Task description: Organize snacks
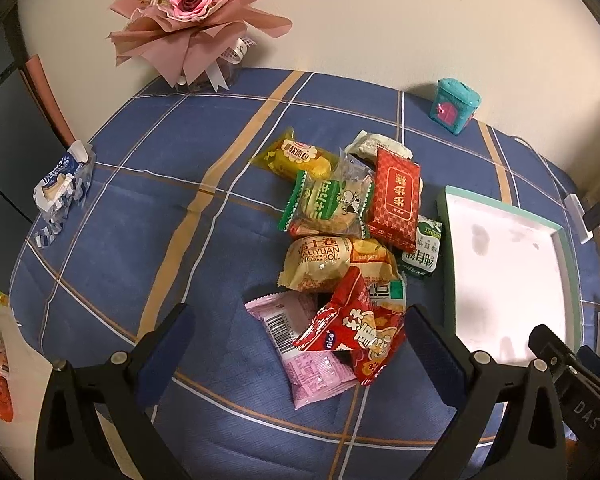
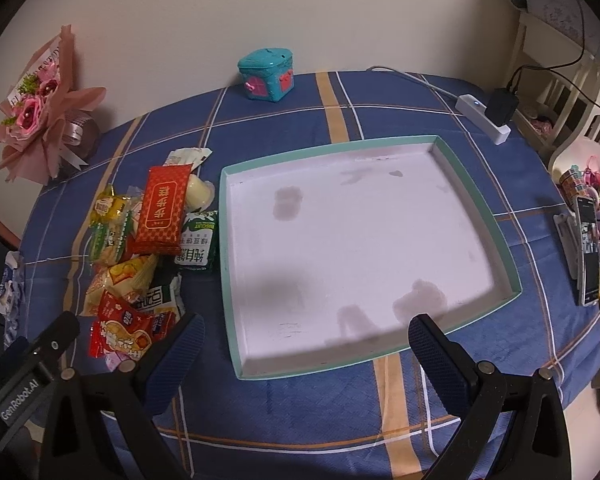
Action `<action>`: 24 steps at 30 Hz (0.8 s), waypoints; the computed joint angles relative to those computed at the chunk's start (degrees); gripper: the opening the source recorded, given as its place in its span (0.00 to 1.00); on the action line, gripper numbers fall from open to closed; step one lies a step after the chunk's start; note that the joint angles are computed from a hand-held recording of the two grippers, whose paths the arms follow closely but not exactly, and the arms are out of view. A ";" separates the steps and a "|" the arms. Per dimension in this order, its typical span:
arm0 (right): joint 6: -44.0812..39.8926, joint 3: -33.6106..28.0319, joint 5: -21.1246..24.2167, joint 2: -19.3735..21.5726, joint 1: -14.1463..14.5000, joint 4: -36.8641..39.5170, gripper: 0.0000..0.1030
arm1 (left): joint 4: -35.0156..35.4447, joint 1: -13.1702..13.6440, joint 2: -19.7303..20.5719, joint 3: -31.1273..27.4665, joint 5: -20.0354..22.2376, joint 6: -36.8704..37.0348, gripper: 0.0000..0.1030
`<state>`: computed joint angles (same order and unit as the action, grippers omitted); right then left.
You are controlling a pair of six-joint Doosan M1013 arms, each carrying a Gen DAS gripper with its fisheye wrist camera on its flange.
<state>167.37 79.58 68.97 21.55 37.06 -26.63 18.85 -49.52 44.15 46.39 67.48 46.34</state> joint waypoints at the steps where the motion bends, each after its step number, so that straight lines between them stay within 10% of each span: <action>1: 0.11 0.02 0.05 -0.01 0.02 -0.13 1.00 | 0.08 0.00 -0.07 0.08 -0.25 -0.01 1.00; 24: -0.25 0.00 0.07 -0.04 0.13 -0.50 1.00 | 0.47 -0.05 0.53 -0.93 1.66 0.21 1.00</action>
